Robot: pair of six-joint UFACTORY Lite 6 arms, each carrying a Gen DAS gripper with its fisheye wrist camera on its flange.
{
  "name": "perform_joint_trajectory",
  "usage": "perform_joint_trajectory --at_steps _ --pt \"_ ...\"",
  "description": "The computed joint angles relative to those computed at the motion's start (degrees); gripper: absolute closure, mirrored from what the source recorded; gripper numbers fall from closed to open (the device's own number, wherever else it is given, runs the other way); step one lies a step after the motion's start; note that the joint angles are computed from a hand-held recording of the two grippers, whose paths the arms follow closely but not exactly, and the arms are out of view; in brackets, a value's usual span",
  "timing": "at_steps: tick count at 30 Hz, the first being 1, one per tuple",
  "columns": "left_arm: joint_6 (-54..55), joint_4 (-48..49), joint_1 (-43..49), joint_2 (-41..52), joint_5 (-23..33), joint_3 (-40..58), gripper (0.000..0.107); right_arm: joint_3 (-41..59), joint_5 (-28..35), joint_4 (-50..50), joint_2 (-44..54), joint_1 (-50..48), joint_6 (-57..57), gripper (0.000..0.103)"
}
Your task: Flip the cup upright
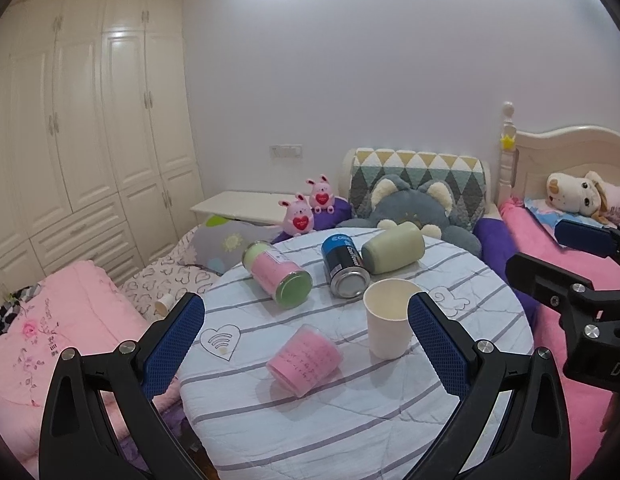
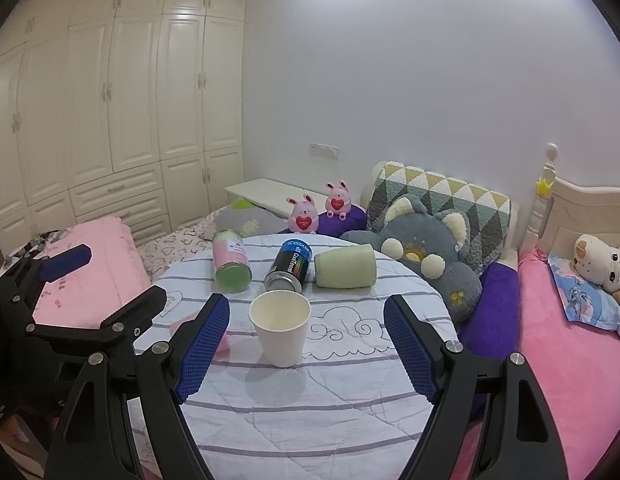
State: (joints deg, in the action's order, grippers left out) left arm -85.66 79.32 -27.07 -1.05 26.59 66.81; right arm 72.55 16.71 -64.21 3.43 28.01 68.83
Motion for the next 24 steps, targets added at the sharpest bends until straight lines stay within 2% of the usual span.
perform_joint_trajectory --at_steps 11,24 --pt "10.1 -10.1 1.9 2.4 -4.2 2.8 0.004 2.5 2.3 6.6 1.3 0.3 -6.6 0.022" --pt "12.6 -12.1 1.4 3.8 -5.0 3.6 0.004 3.0 4.5 9.5 1.5 0.4 -9.1 0.022"
